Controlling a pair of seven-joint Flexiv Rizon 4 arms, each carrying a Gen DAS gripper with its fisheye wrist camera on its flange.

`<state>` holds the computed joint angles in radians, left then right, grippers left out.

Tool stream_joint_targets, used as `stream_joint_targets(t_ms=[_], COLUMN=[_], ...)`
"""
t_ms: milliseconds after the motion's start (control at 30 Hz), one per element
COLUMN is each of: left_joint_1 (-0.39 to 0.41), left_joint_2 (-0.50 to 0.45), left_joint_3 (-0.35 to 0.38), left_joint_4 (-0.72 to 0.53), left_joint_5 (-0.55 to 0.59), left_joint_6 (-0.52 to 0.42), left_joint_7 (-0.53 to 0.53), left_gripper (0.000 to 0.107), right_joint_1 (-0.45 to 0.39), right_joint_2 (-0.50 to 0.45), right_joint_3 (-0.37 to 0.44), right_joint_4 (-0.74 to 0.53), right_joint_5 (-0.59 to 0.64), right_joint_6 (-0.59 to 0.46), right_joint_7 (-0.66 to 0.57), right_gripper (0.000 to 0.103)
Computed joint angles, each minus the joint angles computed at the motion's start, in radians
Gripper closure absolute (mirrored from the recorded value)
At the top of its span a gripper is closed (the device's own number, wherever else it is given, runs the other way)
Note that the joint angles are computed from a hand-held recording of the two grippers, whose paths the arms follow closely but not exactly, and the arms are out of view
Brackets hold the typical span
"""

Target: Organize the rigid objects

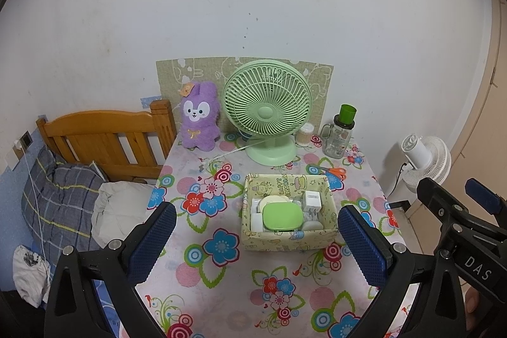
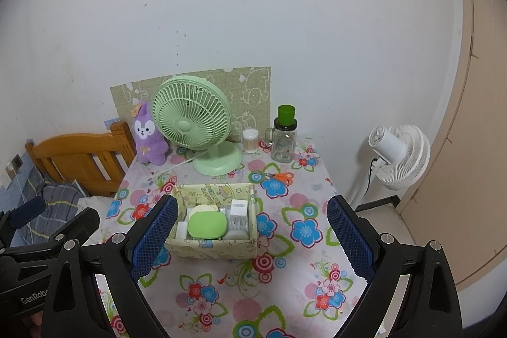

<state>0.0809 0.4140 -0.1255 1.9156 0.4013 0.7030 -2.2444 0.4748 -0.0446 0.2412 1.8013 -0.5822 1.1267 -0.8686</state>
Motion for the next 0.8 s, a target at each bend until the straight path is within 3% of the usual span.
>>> stream_joint_targets(t_ms=[800], left_joint_1=[0.002], left_joint_2=[-0.004], left_joint_3=[0.002], left_joint_4=[0.001], left_joint_5=[-0.003], left_joint_6=[0.007], left_joint_7=[0.002], left_gripper=[0.004], right_joint_1=[0.004], right_joint_2=[-0.019], right_joint_3=[-0.009], right_joint_4=[-0.018], right_joint_5=[-0.014], right_joint_6=[0.003], right_joint_7=[0.001], right_gripper=[0.006])
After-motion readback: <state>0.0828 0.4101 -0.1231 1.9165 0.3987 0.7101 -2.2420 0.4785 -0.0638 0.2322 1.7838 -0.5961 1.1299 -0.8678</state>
